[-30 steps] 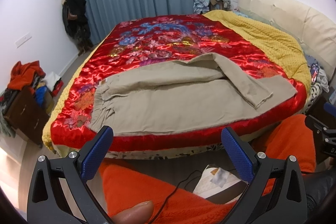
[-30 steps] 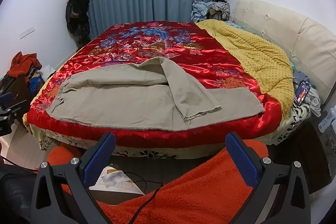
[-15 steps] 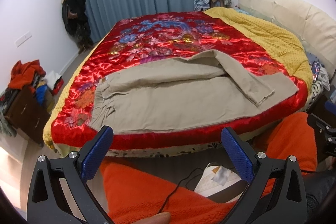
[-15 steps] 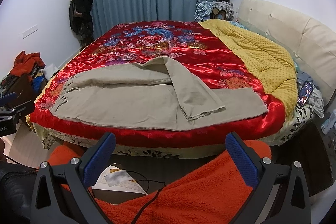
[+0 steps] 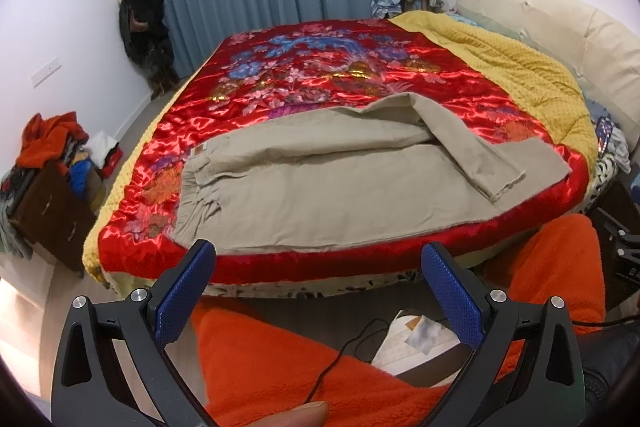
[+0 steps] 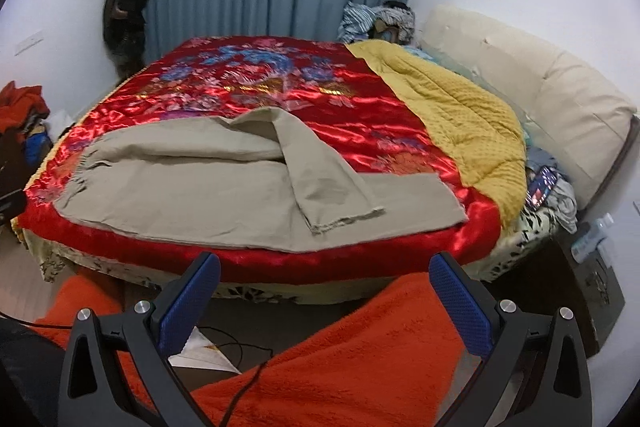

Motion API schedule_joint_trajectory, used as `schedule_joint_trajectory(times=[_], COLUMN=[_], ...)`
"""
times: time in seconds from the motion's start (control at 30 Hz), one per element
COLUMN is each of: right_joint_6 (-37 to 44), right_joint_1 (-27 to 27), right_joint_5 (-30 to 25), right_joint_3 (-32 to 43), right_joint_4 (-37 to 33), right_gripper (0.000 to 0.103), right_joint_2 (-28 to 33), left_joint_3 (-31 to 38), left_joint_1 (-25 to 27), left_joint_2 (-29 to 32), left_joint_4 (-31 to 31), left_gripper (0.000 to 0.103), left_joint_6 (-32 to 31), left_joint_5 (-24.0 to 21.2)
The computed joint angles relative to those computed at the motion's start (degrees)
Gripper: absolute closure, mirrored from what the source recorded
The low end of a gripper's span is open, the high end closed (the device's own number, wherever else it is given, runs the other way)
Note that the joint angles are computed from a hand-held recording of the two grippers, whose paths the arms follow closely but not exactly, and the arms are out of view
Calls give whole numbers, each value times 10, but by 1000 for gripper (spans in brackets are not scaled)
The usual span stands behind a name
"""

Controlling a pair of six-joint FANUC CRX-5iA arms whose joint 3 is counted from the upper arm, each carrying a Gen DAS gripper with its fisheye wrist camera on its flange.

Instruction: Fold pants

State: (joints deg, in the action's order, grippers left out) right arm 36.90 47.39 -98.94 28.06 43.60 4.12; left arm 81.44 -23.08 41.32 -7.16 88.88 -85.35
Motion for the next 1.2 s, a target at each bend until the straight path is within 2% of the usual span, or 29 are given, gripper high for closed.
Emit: schedule_joint_trajectory(times=[0.53,1.2], right_joint_6=[5,3], right_joint_1=[-7,-8], right_joint_5=[-27,-26], right_joint_3=[3,1], right_joint_4=[3,-9], right_gripper=[0,0], right_joint_2=[11,10], left_joint_3=[-14,-33], left_joint_1=[5,6], left_joint_2=[-6,-14], left_joint_4=[9,12], left_gripper=[0,0], left_joint_6=[4,7], left_joint_5=[0,7])
